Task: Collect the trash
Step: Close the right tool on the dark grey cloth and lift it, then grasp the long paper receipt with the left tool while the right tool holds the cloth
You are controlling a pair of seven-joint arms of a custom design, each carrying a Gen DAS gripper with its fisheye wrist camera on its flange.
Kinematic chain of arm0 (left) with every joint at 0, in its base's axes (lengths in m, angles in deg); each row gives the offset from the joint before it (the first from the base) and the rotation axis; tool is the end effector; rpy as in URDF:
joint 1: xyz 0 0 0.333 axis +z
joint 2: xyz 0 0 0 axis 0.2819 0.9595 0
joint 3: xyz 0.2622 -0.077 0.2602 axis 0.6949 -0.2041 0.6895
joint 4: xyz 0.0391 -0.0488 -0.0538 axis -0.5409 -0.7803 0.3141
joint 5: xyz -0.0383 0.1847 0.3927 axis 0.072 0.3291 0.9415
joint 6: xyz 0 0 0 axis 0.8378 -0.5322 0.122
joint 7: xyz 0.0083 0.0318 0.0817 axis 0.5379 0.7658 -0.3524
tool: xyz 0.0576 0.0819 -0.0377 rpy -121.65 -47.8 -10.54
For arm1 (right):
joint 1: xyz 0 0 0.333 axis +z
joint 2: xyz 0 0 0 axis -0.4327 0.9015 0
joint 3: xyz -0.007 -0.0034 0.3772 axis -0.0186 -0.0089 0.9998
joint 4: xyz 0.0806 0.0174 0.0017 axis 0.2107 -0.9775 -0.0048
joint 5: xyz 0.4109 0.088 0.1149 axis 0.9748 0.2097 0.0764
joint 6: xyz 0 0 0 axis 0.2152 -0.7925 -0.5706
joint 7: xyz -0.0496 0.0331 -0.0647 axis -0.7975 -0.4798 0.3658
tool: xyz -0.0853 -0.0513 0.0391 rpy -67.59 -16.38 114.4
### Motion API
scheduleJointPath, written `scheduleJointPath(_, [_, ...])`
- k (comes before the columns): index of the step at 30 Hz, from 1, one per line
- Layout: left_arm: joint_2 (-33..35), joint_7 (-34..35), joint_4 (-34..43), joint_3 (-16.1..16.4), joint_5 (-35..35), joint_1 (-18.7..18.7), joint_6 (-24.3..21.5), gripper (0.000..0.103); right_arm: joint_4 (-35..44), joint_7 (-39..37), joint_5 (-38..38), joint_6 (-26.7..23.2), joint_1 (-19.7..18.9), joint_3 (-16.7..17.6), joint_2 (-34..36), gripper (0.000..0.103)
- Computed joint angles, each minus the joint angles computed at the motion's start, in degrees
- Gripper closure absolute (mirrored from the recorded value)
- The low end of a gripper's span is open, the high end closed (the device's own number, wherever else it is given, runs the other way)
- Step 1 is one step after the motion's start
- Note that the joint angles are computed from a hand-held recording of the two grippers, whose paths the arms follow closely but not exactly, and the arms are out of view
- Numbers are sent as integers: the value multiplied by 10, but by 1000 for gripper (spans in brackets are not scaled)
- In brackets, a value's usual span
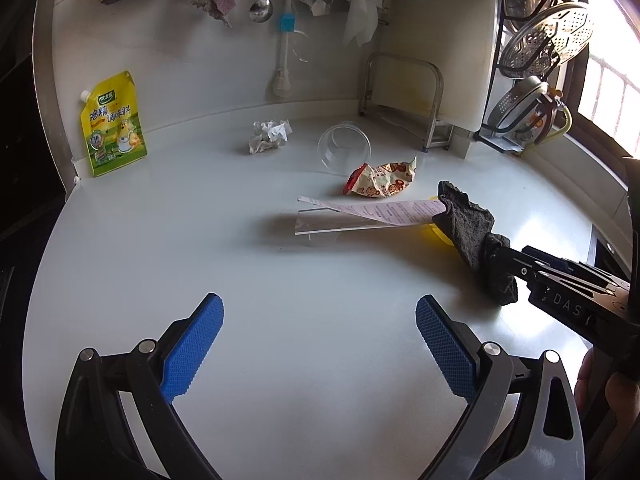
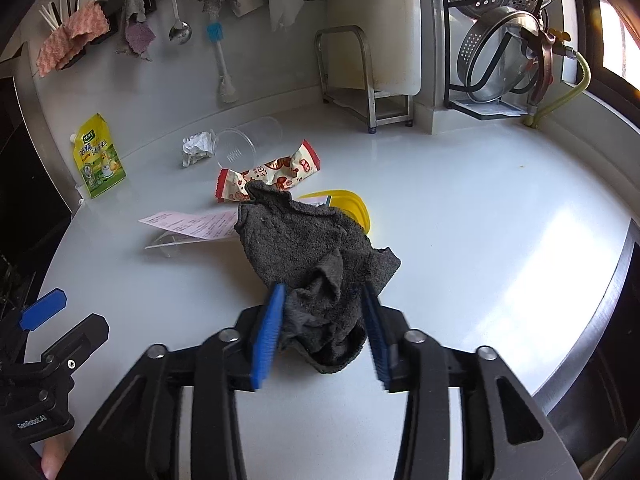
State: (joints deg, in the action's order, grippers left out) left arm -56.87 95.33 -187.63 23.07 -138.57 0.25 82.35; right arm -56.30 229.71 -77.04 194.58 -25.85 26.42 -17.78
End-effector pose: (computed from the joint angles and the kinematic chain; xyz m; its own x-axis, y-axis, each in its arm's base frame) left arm 0.5178 -0.1228 0.4968 -0.4342 -0.8994 0.0509 -0.6273 0.2614 -0.7336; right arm 0.4644 0.1477 0.4984 -0.2806 -0.9504 -0.1339 -0.6560 0.2917 -0.6961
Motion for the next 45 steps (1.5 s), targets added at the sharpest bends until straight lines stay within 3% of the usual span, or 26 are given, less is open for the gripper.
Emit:
scheduleJointPath(3, [1,-1,1,0,0,1,1,8,7,3,-17,-9,-4,8,-1,42])
scheduleJointPath(9, [2,6,3,1,-10,2,-3,8,33,-29,-5,-29,20,-10,34,34])
scheduleJointPath(17, [8,8,6,-2,-13,9,-6,8,73,-20,-32,-80,56,-37,84,34])
scheduleJointPath(21, [11,3,10,-6,-10,14,-9,8,72,-22,-29,-73,65,-51,84,54])
scheduleJointPath(27, [12,-3,12,-11,-8,17,-12,8,61,-48,-19,-59,73,-60,74,77])
scheduleJointPath(33, [7,-9,9,-13,-2,12,-9,8,23,-16,-24,-2,44,-52,41,82])
scheduleJointPath(39, [6,-11,10,-12,-1,4,-9,8,-23,0,-19,24,-1,-28,-22,83])
scheduleJointPath(45, [19,10,20,-15,-23,-11,15,8,-82,-6,24,58,-41,-11,-92,83])
